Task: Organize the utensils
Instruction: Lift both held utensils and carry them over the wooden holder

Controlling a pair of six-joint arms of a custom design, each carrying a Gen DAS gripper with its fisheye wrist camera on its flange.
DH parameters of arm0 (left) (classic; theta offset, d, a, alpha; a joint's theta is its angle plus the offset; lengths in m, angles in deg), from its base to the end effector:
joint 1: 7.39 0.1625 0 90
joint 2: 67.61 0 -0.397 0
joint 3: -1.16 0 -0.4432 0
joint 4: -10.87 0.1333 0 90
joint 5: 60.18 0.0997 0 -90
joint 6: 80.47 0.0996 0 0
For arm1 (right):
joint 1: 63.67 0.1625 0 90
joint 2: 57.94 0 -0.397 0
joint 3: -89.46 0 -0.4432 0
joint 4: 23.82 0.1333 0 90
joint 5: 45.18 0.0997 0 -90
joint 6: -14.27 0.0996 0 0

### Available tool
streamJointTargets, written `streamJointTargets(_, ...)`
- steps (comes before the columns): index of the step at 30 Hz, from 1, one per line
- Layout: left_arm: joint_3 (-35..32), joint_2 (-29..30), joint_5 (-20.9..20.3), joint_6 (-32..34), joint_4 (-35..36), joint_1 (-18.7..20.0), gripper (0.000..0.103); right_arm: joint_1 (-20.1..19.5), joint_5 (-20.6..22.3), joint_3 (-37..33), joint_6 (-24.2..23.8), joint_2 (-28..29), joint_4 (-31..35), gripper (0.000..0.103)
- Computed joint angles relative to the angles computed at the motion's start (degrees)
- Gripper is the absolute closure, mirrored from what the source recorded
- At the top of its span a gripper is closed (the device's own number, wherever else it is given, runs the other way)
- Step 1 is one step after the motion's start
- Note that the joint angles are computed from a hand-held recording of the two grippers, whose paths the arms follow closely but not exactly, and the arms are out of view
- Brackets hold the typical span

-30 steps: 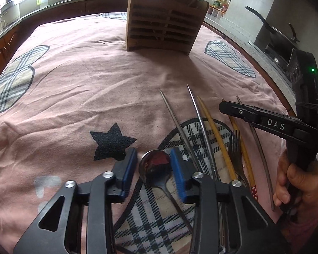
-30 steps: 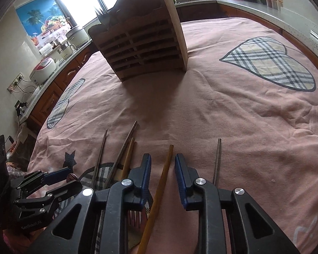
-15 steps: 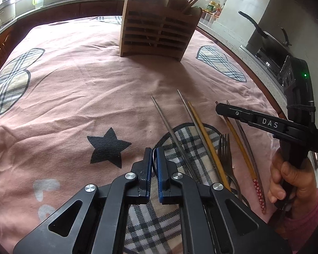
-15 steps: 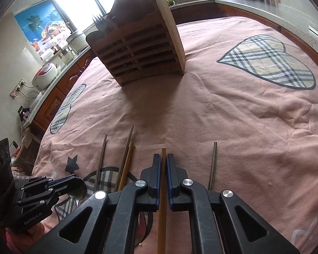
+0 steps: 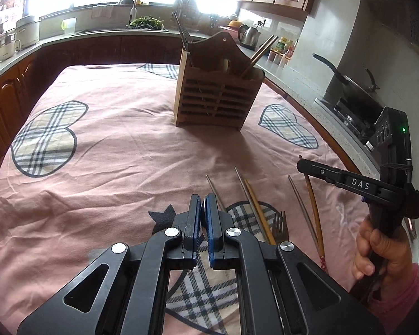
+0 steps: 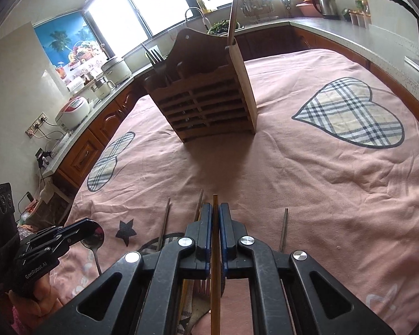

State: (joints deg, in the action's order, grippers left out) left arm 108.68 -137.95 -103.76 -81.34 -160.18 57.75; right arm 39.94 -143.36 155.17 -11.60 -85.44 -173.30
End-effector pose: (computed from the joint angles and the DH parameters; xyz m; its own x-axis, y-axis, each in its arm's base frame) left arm -0.0684 -0.6363 0.2881 -0.8411 -0.1756 -0.5117 0.2903 0.6515 -0.7009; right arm 0.3109 -0.7777 0.0160 -0.7809 -0.5596 0.2776 -0.6224 0.7352 -0.2686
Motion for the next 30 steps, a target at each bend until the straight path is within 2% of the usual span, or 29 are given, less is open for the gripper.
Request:
streamJointTargets(14, 0.69, -0.63, 7.04, 4.14, -12.94, -2.99, 0.100, 1.17, 4.62, 3.68, -0.49, -3.50, -5.72, 0.098)
streamJointTargets(23, -2.17, 0.65, 9.49, 7.80, -18.35, -3.71, 0.100, 1.79, 7.73, 3.71, -0.86, -4.77, -8.54, 0.098)
streamJointTargets(30, -6.11, 2.95, 10.52, 13.63, -24.49, -4.31, 0.100, 2.08, 9.44, 2.43, -0.34, -4.80, -11.16, 0.098)
